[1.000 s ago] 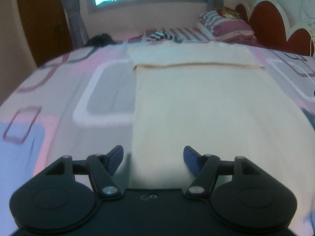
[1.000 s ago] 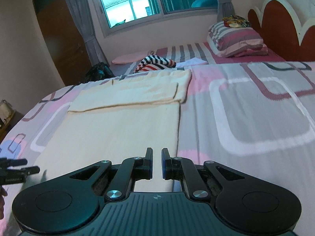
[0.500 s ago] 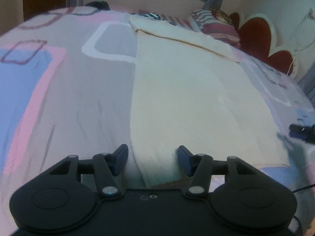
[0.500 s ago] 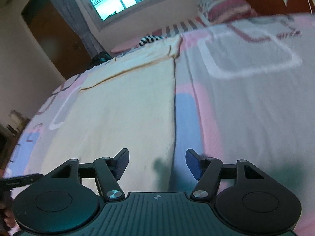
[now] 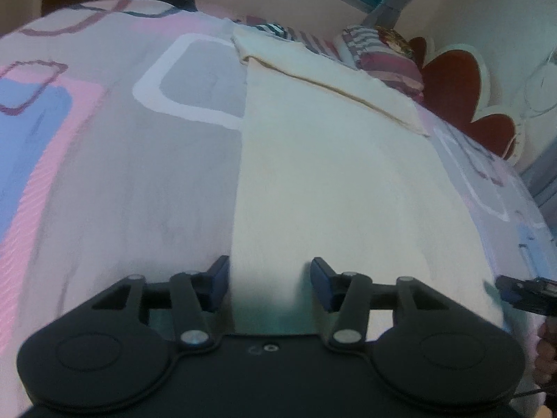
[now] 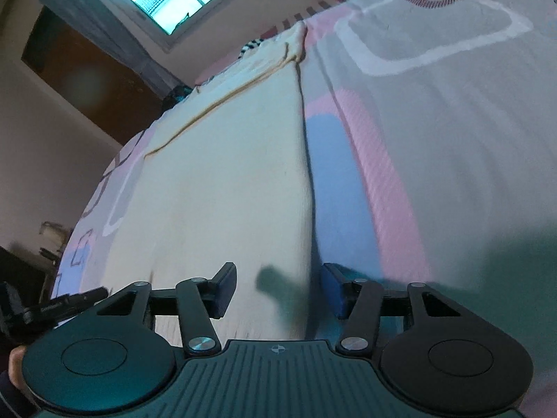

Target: Fold small clothes

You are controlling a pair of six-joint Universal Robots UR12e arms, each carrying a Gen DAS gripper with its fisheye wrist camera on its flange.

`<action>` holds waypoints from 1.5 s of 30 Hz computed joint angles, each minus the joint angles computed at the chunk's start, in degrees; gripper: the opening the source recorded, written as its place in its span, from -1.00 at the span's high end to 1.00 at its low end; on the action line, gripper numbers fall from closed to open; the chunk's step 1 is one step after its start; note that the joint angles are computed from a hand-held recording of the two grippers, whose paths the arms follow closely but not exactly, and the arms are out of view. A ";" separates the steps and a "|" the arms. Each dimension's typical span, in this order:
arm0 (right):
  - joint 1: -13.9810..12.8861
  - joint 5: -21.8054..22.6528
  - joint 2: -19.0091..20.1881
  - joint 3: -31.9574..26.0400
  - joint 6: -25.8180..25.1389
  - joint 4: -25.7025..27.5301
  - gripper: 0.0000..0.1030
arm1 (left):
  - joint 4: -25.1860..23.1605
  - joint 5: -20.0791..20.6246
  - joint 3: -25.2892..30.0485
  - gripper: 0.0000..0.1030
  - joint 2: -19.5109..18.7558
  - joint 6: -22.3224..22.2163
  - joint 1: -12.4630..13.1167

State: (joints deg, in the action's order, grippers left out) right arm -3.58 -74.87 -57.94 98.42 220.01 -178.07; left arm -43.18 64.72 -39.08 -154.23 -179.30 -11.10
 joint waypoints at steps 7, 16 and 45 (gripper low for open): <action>-1.68 6.51 1.58 -0.81 2.90 -2.36 0.02 | -4.20 -14.79 1.03 -0.07 -1.34 -0.80 1.79; -1.87 10.03 0.11 2.77 5.30 -5.37 0.03 | 5.90 -19.84 -6.89 0.13 0.55 -11.23 3.23; -1.54 3.79 1.34 -3.32 9.58 -9.42 0.95 | 13.81 -13.69 -0.56 0.95 -1.55 -18.51 2.66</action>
State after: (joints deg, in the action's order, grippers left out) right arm -5.12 -71.08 -56.60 95.11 229.59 -187.49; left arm -29.37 51.03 -39.65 -155.77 -197.81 -8.44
